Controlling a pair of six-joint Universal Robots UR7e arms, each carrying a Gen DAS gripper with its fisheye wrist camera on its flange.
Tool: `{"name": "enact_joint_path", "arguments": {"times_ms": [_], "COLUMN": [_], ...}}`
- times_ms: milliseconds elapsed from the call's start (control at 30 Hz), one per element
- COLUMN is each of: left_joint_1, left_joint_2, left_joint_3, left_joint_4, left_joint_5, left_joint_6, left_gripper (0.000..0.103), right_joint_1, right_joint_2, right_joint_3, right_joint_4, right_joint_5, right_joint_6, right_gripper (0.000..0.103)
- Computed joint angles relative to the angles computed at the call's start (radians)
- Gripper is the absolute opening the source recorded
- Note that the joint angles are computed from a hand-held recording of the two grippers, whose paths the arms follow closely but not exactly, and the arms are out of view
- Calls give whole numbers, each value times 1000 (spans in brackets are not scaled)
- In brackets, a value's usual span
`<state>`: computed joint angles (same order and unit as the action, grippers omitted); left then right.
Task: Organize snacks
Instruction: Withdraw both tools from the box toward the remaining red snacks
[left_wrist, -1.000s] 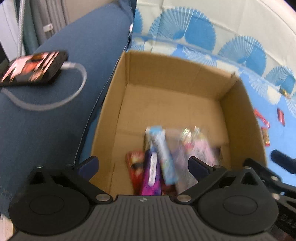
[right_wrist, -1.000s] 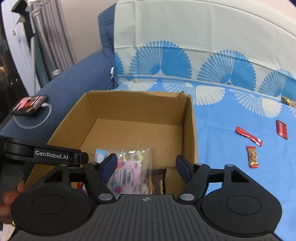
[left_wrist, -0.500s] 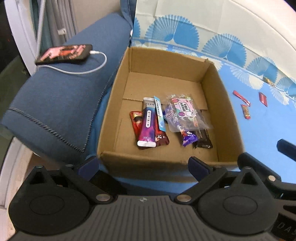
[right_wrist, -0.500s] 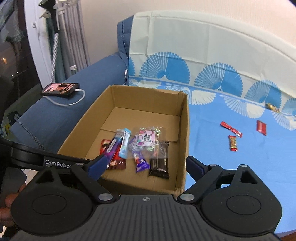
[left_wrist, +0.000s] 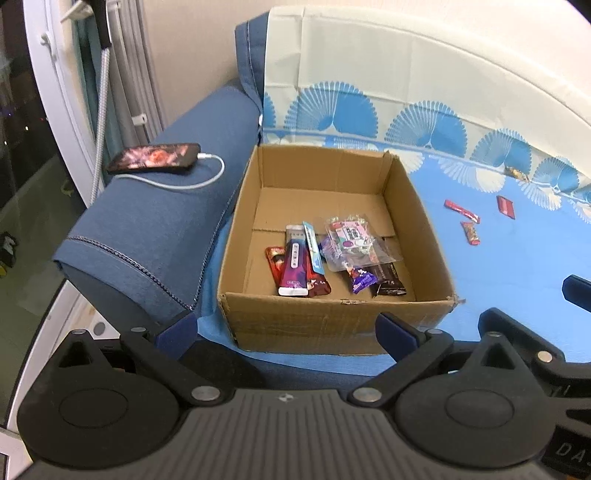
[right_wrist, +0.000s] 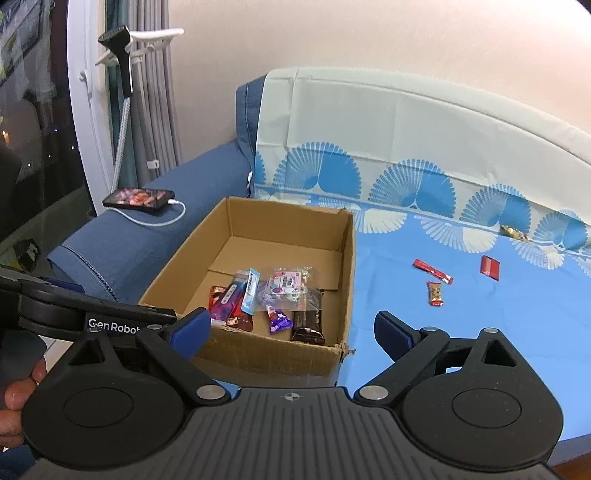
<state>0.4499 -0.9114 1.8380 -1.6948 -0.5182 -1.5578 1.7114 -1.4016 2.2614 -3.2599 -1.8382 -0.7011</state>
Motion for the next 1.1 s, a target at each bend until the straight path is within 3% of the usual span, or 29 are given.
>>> {"name": "enact_joint_path", "arguments": {"times_ms": [533,1100], "left_joint_1": [-66,-47], "left_joint_2": [-3,15], "left_joint_3": [-15,-33], "left_joint_4": [147,137], "left_joint_5": [7,-18], "left_joint_6": [-124,-76], "left_gripper": [103,103], "right_joint_1": [-9,-22], "right_joint_2": [-90,-85], "right_joint_3": [74,65], "right_joint_4": [-47,-25], "right_joint_5": [60,60], "right_joint_6": [-10,7], "right_gripper": [98,99]}}
